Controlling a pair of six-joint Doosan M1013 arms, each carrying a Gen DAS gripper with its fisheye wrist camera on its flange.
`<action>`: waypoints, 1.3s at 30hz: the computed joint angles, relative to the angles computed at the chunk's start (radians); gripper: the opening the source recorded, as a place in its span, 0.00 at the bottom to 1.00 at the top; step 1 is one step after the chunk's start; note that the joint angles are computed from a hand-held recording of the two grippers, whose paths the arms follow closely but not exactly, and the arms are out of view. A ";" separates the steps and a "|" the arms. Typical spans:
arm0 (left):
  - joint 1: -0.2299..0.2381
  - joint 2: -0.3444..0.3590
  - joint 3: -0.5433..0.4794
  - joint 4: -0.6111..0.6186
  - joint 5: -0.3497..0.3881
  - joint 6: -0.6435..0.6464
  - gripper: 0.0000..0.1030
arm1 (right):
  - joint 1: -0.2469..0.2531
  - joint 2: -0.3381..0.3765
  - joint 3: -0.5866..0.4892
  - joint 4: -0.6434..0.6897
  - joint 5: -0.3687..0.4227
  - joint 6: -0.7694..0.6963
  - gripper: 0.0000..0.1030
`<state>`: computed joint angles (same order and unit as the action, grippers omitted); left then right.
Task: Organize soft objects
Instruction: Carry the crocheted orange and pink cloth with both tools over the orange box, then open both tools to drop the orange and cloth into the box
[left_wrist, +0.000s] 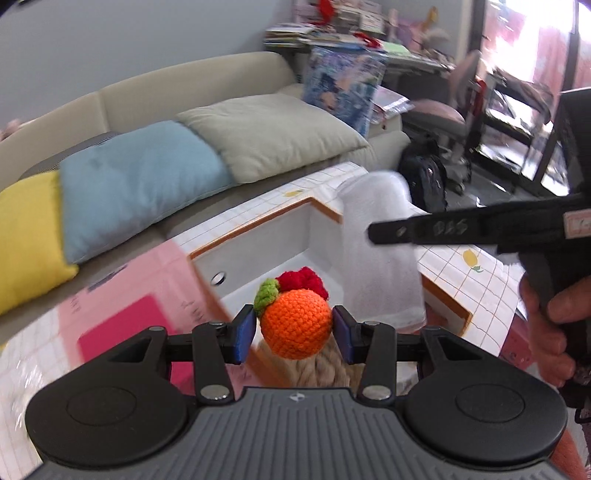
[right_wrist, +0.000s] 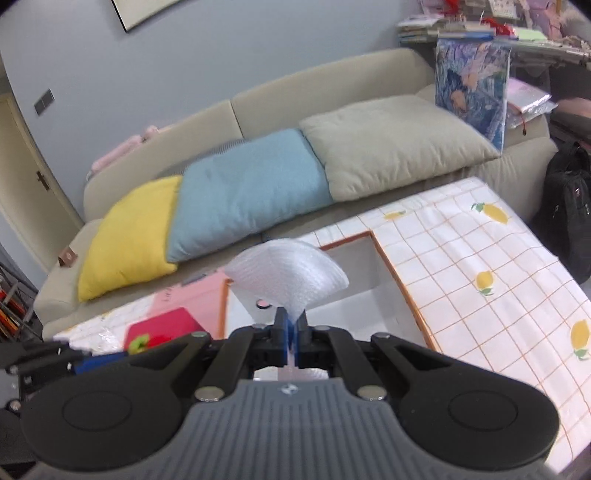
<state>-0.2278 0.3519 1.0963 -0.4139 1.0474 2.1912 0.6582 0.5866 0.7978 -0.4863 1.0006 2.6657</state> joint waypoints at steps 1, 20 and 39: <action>-0.009 0.017 -0.019 0.018 0.008 -0.002 0.49 | -0.009 0.011 -0.008 0.017 0.001 -0.016 0.00; -0.062 0.194 -0.172 0.247 0.146 -0.067 0.50 | -0.060 0.207 -0.225 0.177 0.286 -0.333 0.09; 0.007 0.007 0.029 0.088 -0.136 -0.018 0.60 | 0.013 0.172 -0.283 0.009 0.333 -0.290 0.47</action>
